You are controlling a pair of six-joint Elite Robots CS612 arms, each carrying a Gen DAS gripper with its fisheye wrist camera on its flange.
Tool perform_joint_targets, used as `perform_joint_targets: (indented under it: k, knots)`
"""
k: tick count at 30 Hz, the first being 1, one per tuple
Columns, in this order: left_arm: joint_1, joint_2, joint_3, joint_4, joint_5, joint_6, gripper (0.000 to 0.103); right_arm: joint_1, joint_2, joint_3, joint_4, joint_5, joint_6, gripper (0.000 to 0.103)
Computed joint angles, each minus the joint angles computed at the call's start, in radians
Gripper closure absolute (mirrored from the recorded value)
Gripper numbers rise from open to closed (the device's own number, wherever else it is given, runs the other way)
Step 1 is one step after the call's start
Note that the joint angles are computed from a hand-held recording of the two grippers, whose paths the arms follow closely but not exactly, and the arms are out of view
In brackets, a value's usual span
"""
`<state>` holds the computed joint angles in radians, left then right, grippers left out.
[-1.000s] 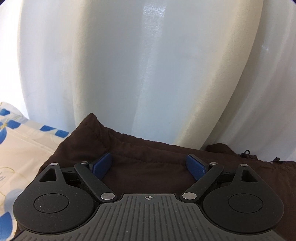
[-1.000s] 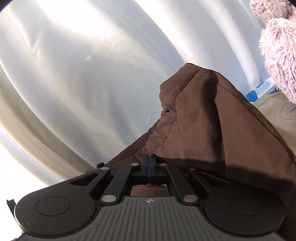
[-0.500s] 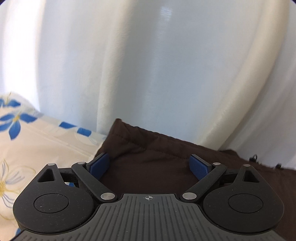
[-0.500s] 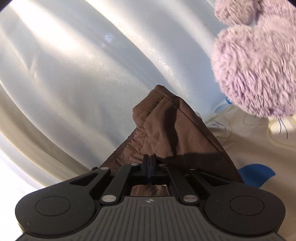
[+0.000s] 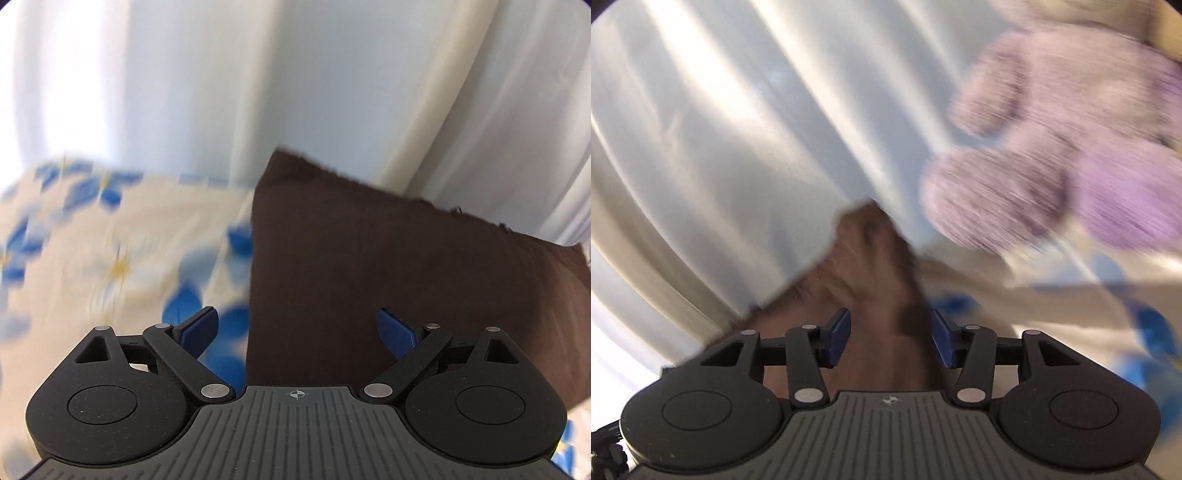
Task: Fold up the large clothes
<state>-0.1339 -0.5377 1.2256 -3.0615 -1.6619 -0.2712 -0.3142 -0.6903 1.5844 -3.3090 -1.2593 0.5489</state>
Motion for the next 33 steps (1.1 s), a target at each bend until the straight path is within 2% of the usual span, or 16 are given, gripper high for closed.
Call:
perform_joint_targets:
  k: [3, 5, 7, 10, 13, 15, 17, 19, 20, 23, 25, 29, 33]
  knots:
    - [0.011, -0.008, 0.045, -0.032, -0.091, -0.093, 0.007, -0.02, -0.041, 0.104, -0.008, 0.057, 0.085, 0.053]
    - [0.01, 0.0, 0.046, -0.059, -0.101, -0.139, 0.007, -0.024, -0.034, 0.129, -0.062, 0.098, 0.156, 0.054]
    - [0.015, 0.012, 0.032, -0.081, -0.138, -0.191, 0.009, -0.02, -0.027, 0.13, -0.09, 0.108, 0.193, 0.054]
    - [0.017, 0.027, 0.013, -0.088, -0.158, -0.243, 0.012, -0.023, -0.006, 0.11, -0.1, 0.188, 0.236, 0.055]
    - [0.019, 0.038, 0.001, -0.111, -0.167, -0.276, 0.015, -0.02, -0.005, 0.102, -0.096, 0.197, 0.235, 0.055]
    - [0.021, 0.045, -0.012, -0.11, -0.166, -0.327, 0.021, -0.026, 0.007, 0.097, -0.119, 0.235, 0.293, 0.054]
    - [0.022, 0.045, -0.018, -0.1, -0.169, -0.369, 0.033, -0.029, 0.021, 0.083, -0.133, 0.258, 0.32, 0.054]
    - [0.022, 0.042, -0.022, -0.085, -0.166, -0.368, 0.042, -0.024, 0.024, 0.072, -0.12, 0.256, 0.307, 0.054]
    - [0.022, 0.039, -0.02, -0.084, -0.162, -0.367, 0.051, -0.018, 0.021, 0.069, -0.106, 0.24, 0.291, 0.059]
    - [0.023, 0.024, -0.009, -0.106, -0.165, -0.37, 0.068, 0.002, 0.004, 0.066, -0.075, 0.177, 0.226, 0.071]
    - [0.021, 0.007, 0.004, -0.143, -0.171, -0.354, 0.072, 0.014, -0.013, 0.068, -0.075, 0.144, 0.177, 0.076]
    - [0.008, -0.041, 0.04, -0.203, -0.191, -0.311, 0.079, 0.019, -0.048, 0.079, -0.147, 0.167, 0.155, 0.081]
    - [0.0, -0.113, 0.138, -0.273, -0.216, -0.259, 0.081, 0.023, -0.105, 0.123, -0.174, 0.17, 0.111, 0.083]
